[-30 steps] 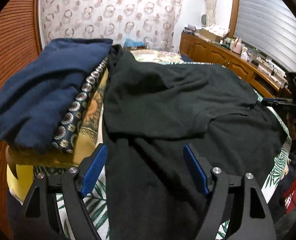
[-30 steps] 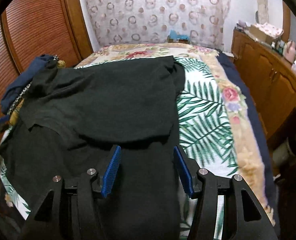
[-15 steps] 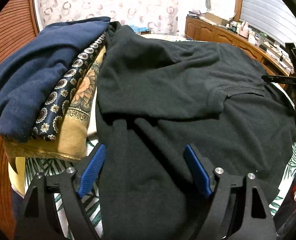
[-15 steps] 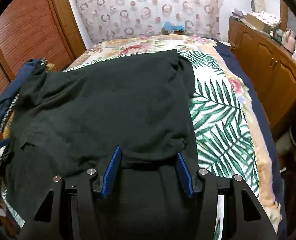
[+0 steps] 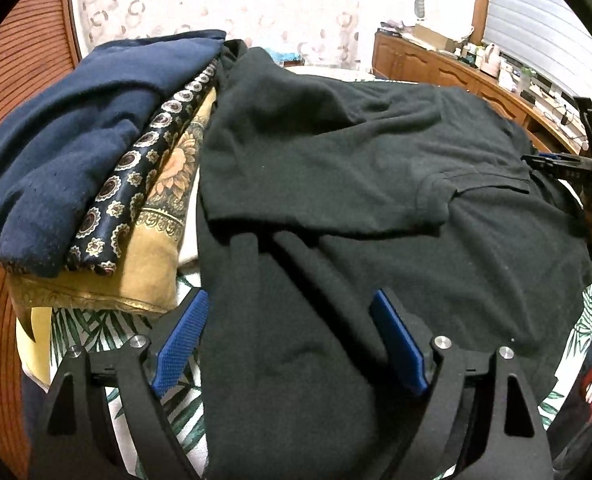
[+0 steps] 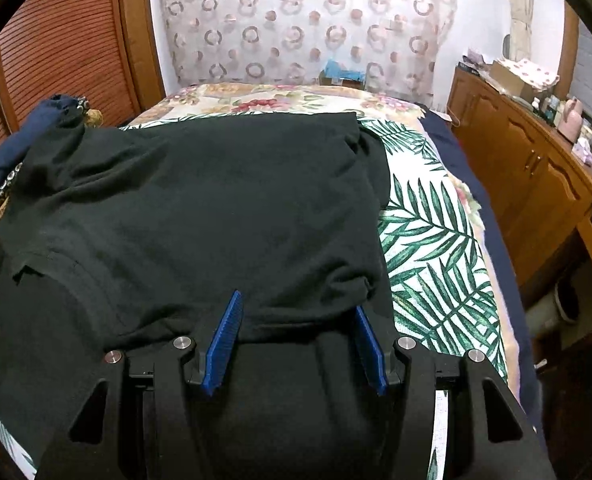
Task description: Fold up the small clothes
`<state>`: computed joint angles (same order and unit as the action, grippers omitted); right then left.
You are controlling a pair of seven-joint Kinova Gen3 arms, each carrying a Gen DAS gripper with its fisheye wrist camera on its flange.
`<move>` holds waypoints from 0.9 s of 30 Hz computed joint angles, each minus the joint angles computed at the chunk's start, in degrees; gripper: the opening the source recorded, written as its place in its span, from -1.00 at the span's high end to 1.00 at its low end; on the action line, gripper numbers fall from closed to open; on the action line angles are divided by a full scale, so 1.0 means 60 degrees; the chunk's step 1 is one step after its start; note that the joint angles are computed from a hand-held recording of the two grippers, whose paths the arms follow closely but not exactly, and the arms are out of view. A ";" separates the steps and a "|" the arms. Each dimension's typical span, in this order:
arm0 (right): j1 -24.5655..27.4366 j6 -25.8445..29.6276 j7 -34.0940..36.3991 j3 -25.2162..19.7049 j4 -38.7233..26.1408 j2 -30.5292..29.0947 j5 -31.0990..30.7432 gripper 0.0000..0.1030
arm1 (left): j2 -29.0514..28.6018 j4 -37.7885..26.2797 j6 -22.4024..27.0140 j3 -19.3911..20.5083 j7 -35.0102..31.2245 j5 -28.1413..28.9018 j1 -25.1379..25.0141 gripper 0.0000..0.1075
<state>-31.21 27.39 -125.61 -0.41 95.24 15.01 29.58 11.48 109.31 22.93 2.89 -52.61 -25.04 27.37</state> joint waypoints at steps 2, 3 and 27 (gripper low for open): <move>-0.0015 0.0019 -0.0013 -0.0016 -0.0010 -0.0011 -0.0022 -0.10 | -0.0199 0.0106 -0.0242 0.0192 -0.0394 0.0626 -0.0416 -0.53; 0.0045 0.0031 0.0072 -0.0045 -0.0019 -0.0028 -0.0074 -0.10 | -0.0352 0.0254 -0.0515 0.0354 -0.0544 0.0811 -0.0688 -0.53; 0.0018 0.0068 0.0023 -0.0038 -0.0034 -0.0012 -0.0047 -0.10 | 0.0440 -0.1179 0.0777 -0.0233 0.0239 -0.0766 -0.0071 0.50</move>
<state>-31.10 27.80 -125.47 -0.64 95.04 14.94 29.30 14.12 102.24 27.60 1.49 -51.18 -29.64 26.94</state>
